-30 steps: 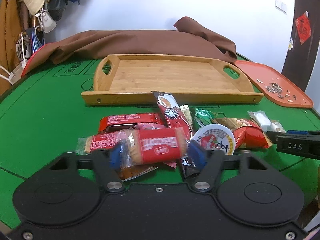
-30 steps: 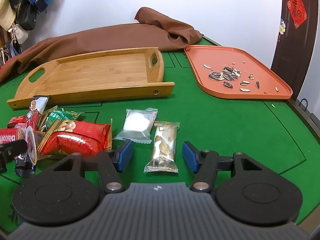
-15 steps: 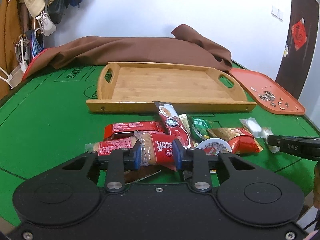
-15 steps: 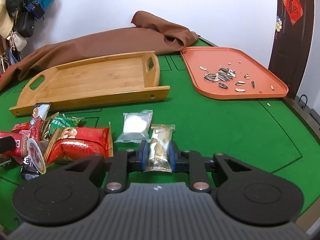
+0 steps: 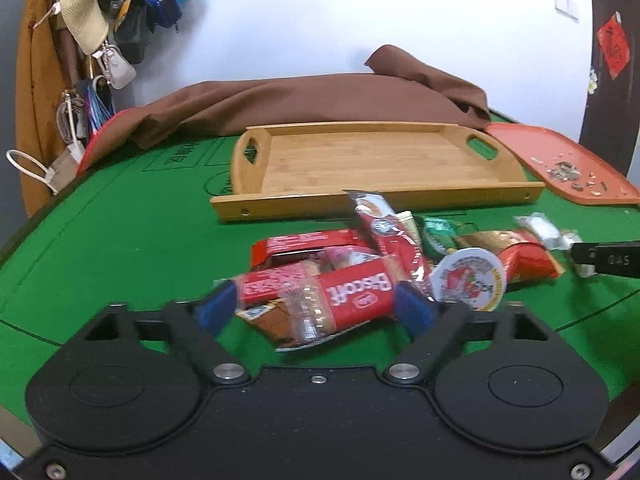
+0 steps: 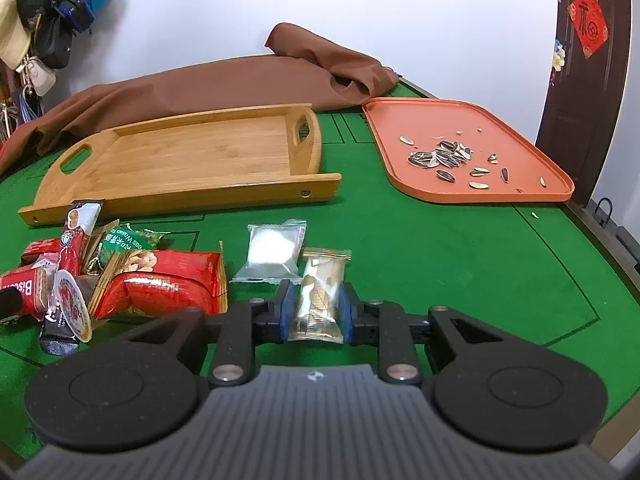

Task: Organize snacks
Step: 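Grasp the red Biscoff packet with the left tool while the right tool lifts the nut packet, then carry both packets onto the bamboo tray and open both tools to release them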

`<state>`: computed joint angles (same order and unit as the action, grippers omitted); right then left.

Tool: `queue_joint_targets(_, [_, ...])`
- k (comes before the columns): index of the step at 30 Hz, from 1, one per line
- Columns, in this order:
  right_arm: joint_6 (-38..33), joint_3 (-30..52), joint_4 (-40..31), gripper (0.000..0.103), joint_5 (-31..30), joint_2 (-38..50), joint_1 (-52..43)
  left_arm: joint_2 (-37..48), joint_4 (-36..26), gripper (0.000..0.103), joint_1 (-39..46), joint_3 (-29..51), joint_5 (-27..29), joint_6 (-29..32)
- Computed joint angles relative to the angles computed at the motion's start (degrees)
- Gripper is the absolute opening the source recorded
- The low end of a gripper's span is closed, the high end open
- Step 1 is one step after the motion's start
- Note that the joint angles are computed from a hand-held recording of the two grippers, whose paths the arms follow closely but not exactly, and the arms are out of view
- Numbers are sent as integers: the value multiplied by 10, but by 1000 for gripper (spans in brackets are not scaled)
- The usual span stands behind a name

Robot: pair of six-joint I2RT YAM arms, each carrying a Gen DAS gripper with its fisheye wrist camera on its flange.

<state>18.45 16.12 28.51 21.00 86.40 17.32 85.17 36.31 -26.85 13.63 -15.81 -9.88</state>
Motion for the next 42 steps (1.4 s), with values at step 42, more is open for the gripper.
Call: queue_joint_targets(42, [-13,8,-55,25,-35,-41,-17,-40,-46,63,39,33,76,13])
